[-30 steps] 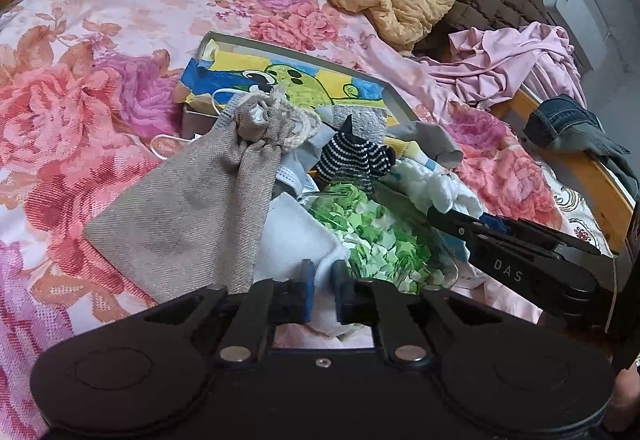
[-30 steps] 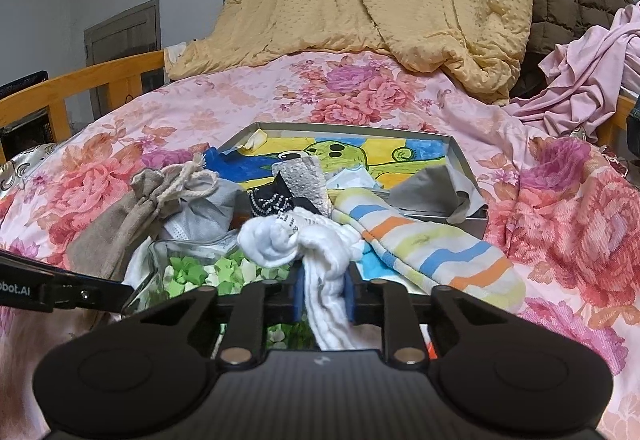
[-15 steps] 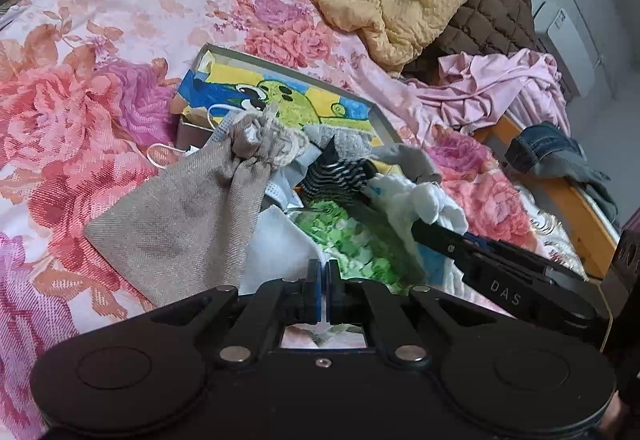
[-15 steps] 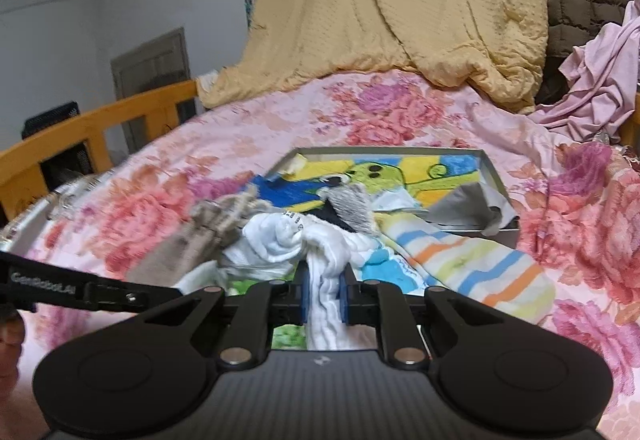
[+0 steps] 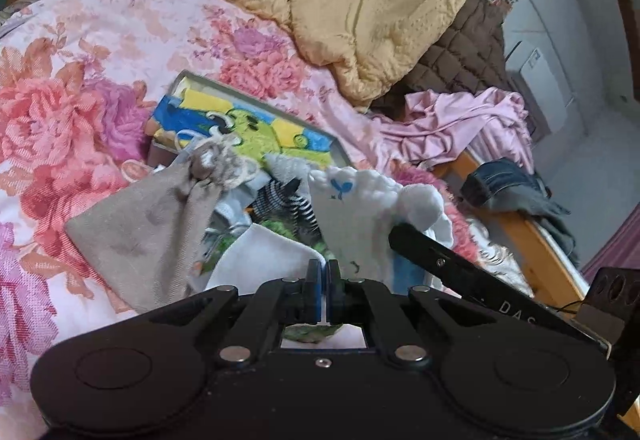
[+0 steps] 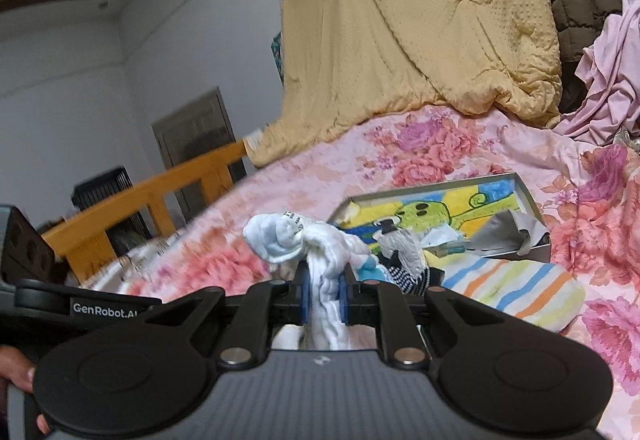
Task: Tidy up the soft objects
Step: 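Lift the white socks and white cloth into the painted tray and open both tools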
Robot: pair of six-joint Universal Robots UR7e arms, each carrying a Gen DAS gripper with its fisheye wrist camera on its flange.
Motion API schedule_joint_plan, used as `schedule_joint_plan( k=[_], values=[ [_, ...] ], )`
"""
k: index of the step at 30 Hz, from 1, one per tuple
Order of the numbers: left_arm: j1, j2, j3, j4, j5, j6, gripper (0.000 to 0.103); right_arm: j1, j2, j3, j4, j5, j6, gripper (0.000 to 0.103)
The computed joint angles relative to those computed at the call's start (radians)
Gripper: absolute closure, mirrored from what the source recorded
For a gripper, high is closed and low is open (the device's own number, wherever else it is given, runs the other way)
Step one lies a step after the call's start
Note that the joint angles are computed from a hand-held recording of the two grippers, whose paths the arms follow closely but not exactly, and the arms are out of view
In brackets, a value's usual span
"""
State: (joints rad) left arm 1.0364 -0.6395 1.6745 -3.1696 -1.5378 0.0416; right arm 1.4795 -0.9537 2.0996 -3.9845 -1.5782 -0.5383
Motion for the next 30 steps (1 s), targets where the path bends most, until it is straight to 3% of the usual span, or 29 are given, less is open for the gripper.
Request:
schedule_joint_plan(
  k=[9, 14, 22, 30],
  values=[
    [-0.022, 0.000, -0.034, -0.029, -0.008, -0.015, 0.103, -0.017, -0.015, -0.017, -0.057, 0.041, -0.009, 0.087],
    [-0.035, 0.033, -0.120, -0.014, -0.005, 0.015, 0.103, -0.055, -0.025, -0.076, -0.048, 0.070, 0.055, 0.087],
    [-0.040, 0.149, -0.324, 0.068, -0.006, 0.006, 0.103, -0.116, -0.026, -0.172, 0.002, 0.098, 0.117, 0.087],
    [-0.058, 0.317, -0.625, 0.149, -0.002, 0.010, 0.103, -0.147, 0.024, -0.335, 0.134, 0.085, 0.150, 0.087]
  ],
)
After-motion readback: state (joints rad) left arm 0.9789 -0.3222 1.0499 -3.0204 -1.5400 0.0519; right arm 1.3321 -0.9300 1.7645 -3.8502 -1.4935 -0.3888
